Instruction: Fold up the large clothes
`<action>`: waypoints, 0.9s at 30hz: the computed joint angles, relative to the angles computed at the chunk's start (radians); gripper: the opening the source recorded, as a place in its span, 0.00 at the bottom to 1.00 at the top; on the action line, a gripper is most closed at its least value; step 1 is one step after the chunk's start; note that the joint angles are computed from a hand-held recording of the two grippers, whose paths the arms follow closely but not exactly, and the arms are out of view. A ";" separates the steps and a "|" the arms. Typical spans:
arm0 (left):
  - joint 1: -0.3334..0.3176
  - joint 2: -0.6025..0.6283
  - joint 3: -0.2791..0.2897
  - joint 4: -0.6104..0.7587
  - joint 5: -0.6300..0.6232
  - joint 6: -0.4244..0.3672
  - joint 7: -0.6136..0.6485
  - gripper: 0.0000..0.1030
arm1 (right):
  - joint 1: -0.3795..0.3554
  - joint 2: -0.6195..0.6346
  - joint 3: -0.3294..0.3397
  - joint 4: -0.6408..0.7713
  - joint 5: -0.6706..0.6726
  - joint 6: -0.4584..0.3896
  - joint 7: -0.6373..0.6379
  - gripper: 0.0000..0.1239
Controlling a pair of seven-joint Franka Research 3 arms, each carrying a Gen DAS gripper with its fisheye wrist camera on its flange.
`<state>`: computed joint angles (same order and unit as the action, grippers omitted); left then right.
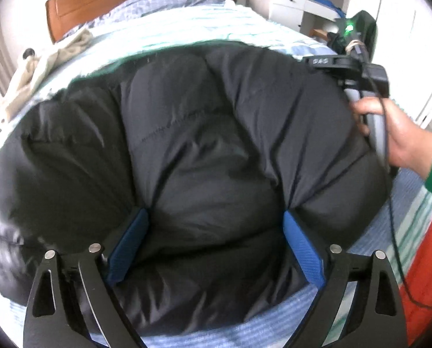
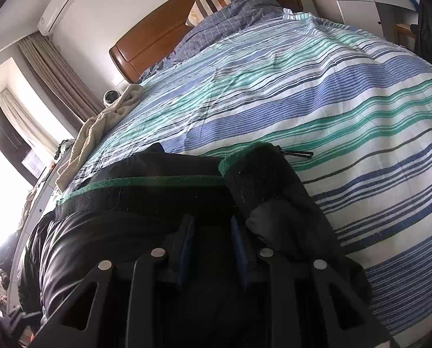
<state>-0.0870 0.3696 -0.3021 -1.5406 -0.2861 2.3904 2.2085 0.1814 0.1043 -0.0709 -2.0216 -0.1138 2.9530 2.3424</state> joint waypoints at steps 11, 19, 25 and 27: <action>0.019 -0.093 -0.002 -0.097 -0.017 0.007 0.068 0.90 | 0.000 -0.002 0.001 -0.002 -0.007 -0.001 0.007 0.20; -0.019 -0.092 0.005 -0.210 0.013 0.206 0.074 0.98 | 0.000 -0.003 0.000 -0.005 0.002 0.002 0.003 0.20; 0.031 -0.176 0.004 -0.224 -0.062 0.073 0.154 0.97 | -0.023 -0.045 0.030 0.026 0.105 -0.132 -0.095 0.23; 0.057 -0.237 0.022 -0.254 -0.159 0.006 0.219 0.97 | -0.032 -0.130 0.034 -0.036 0.068 -0.137 -0.050 0.32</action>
